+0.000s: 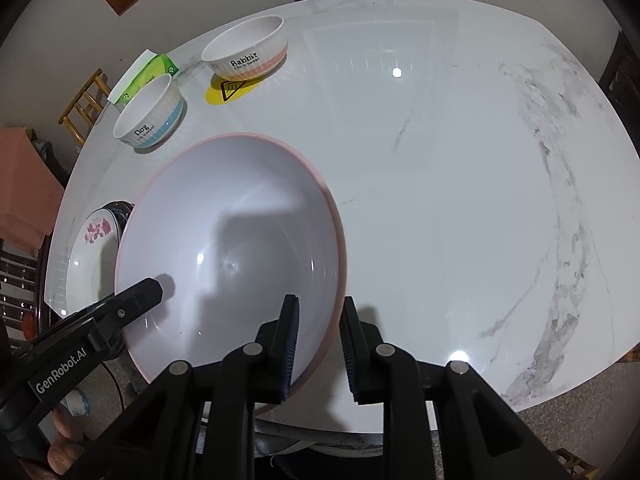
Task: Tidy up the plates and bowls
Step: 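Carry the pink-rimmed bowl with both grippers toward the plate stack, then lower the pink-rimmed bowl onto the table and open both grippers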
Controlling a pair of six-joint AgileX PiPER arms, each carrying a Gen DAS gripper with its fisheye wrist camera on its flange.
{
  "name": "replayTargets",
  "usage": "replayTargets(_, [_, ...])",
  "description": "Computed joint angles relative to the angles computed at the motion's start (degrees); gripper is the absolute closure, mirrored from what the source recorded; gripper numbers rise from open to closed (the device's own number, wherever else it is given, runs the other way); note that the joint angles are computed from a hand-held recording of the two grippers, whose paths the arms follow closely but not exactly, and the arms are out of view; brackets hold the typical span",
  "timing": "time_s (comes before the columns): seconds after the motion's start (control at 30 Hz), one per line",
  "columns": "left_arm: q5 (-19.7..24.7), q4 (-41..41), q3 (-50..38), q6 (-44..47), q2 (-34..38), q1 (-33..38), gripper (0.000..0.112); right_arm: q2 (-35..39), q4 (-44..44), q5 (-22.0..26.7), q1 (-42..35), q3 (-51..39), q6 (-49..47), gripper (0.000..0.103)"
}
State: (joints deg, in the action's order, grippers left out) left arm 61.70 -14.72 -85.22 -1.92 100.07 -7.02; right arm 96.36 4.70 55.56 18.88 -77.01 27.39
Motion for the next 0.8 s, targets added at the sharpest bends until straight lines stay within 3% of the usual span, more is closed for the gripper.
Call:
replayTargets(0.37, [-1.0,-1.8,1.1,1.9,-0.8,0.9,0.095,-0.4,-0.4,-0.2,0.0,0.0,-0.3,0.077])
replayTargets(0.53, [-1.3,-1.9,1.3,2.1,-1.5,1.3,0.089,-1.3,-3.2,0.0,0.8,-1.0,0.9,0.071])
replayTargets(0.8, [-2.7,-0.5,1.9,1.1,-3.2,2.0,0.08,-2.8,-10.2,1.2,2.6,-3.7,4.3,0.07])
